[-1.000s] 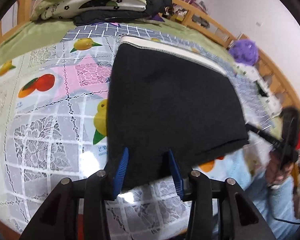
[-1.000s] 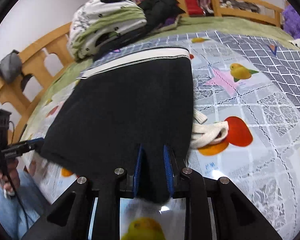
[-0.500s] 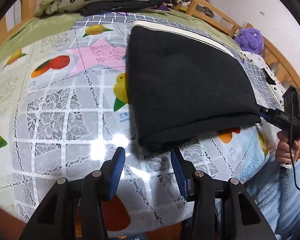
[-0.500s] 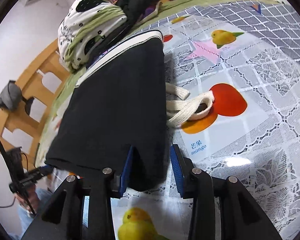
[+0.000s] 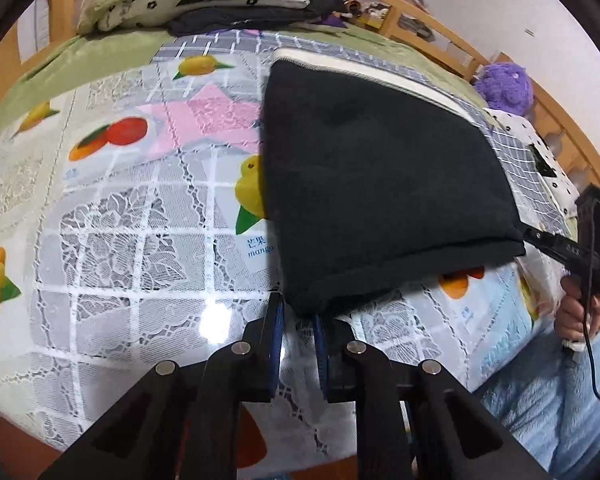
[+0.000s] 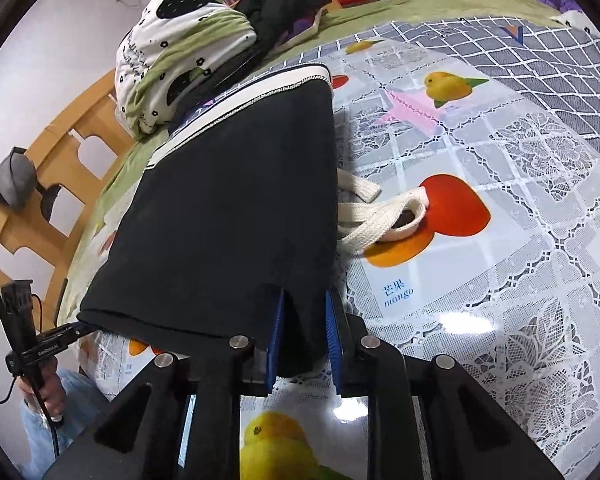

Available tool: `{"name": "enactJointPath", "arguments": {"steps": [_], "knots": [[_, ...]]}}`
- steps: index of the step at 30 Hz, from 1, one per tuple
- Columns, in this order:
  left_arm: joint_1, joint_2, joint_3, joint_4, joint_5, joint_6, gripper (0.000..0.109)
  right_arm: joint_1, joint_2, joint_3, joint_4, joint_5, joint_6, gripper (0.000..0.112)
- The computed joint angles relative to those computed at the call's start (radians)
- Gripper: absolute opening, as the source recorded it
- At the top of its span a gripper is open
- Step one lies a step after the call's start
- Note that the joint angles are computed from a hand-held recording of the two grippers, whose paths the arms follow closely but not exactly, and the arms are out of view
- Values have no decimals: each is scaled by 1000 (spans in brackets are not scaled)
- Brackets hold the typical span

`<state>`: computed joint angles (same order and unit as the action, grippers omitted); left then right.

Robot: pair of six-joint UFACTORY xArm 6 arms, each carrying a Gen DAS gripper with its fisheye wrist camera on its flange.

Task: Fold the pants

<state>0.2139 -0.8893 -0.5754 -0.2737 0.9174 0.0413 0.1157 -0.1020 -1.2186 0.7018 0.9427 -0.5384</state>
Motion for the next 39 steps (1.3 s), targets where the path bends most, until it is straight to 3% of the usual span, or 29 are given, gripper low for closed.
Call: {"name": "enactJointPath", "arguments": {"steps": [7, 11, 14, 18, 21, 22, 23, 25, 29, 36, 39], "knots": [[39, -60, 12, -80, -25, 61, 16, -1, -82, 62, 134, -129, -76, 21], [-33, -39, 0, 13, -117, -16, 16, 85, -113, 102, 23, -304, -27, 21], [-60, -20, -18, 20, -187, -36, 22, 123, -98, 95, -56, -331, 15, 21], [-40, -49, -1, -93, -247, 12, 29, 163, -66, 88, -210, -310, 92, 20], [-23, -66, 5, -237, -278, 92, 30, 185, -86, 136, -275, -367, 102, 20], [-29, -63, 3, -246, -292, 83, 38, 186, -90, 142, -279, -371, 98, 21], [-40, -51, 2, -213, -314, 41, 48, 182, -92, 142, -270, -367, 96, 21], [-70, 1, -8, -96, -354, -79, 49, 175, -90, 136, -233, -356, 95, 21], [-101, 95, -45, -4, -331, -174, 49, 174, -80, 114, -179, -360, 97, 21], [-195, 139, -59, 375, -169, -345, 50, 195, -93, 146, -326, -361, 130, 22], [-191, 109, -47, 363, -131, -331, 52, 187, -104, 146, -334, -323, 132, 22]]}}
